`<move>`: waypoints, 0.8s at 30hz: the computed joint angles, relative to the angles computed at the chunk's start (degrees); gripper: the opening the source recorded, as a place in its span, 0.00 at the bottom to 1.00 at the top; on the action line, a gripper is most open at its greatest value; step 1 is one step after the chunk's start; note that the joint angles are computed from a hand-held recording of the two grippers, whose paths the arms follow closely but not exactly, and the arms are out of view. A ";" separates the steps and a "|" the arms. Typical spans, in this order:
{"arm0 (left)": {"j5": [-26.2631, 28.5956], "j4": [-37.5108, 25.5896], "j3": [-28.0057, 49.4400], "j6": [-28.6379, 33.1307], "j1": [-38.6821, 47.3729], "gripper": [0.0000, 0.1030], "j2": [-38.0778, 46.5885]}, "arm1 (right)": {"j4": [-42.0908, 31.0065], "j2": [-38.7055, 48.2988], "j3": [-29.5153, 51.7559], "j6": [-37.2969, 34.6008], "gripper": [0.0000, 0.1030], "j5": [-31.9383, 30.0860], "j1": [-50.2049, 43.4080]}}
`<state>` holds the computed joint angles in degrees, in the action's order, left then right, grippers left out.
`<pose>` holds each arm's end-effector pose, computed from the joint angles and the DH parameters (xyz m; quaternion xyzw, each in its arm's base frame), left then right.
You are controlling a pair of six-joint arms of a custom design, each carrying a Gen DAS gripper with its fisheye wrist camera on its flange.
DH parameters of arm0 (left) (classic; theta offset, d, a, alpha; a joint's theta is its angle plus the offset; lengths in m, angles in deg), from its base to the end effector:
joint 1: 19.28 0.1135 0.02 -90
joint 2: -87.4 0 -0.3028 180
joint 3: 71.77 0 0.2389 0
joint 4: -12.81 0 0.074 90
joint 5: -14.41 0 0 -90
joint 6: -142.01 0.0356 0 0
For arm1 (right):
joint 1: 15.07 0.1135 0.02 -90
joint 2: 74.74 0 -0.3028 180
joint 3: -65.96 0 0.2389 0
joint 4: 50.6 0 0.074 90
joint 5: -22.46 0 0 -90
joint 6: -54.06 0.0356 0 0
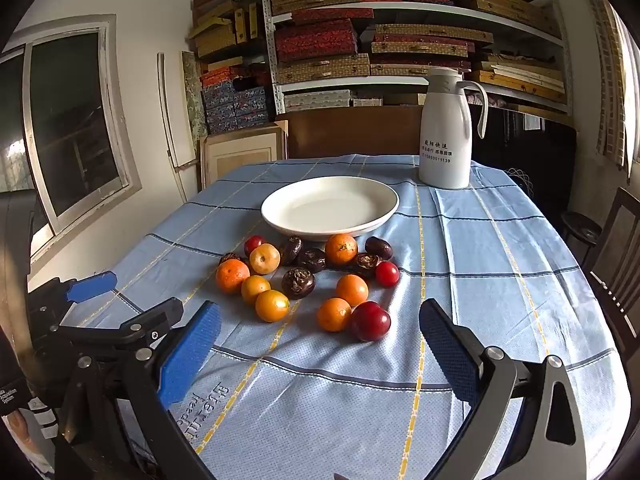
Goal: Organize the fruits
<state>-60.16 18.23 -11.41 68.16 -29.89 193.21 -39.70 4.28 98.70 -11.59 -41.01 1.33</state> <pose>0.3453 -0.0743 0.1649 0.2630 0.8607 -0.1013 0.4239 0.2095 0.0451 0.1768 0.1650 0.8555 -0.0356 0.4896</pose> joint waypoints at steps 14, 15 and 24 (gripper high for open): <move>-1.56 0.56 -0.11 -0.59 -1.23 0.96 0.86 | -0.33 0.09 0.28 0.00 0.96 0.44 0.48; -1.58 0.49 -0.08 -0.57 -1.23 0.96 0.93 | -0.33 0.09 0.28 0.00 0.96 0.44 0.48; -1.54 0.08 0.21 -0.51 -1.28 0.96 1.28 | -0.28 0.05 0.23 -0.02 0.96 0.42 0.48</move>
<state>-61.70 18.31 -11.20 67.65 -31.18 194.49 -39.99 4.33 98.93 -11.61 -40.59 1.81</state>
